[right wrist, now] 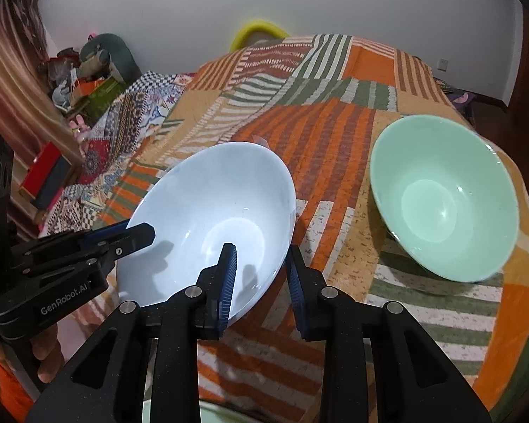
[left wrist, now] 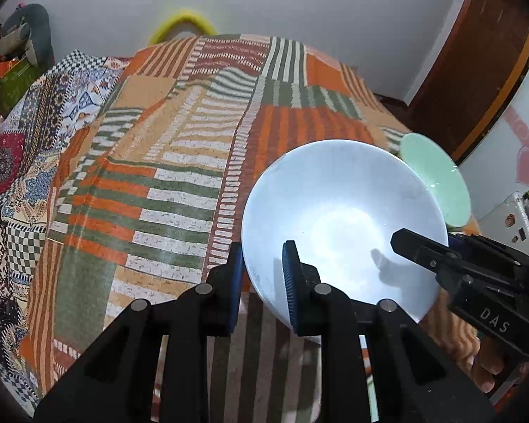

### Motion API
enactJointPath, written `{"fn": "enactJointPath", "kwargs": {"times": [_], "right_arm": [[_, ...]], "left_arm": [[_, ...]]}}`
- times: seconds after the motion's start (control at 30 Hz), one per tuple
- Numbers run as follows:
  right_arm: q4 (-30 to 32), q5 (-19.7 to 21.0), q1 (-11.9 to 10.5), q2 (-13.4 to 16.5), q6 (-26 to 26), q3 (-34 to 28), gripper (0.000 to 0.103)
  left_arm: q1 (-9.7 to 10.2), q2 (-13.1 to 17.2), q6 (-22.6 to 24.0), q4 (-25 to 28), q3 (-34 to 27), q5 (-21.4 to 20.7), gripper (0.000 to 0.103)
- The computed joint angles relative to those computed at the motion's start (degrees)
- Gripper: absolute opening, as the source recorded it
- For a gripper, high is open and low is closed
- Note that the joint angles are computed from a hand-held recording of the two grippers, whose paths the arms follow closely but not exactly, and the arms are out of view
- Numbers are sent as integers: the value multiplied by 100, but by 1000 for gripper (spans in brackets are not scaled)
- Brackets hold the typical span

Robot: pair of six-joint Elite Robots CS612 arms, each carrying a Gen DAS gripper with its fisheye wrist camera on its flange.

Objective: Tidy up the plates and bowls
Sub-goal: 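Carry the white dotted bowl with both tools toward the pink bowl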

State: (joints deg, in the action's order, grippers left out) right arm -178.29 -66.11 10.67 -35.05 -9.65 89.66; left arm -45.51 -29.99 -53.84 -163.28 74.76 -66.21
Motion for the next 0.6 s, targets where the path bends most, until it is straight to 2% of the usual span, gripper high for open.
{"fn": "enactJointPath", "kwargs": {"times": [0.6], "right_arm": [[-1322, 487, -76, -587, 182, 969, 26]], "left_arm": [[-563, -857, -123, -896, 1183, 993, 21]]}}
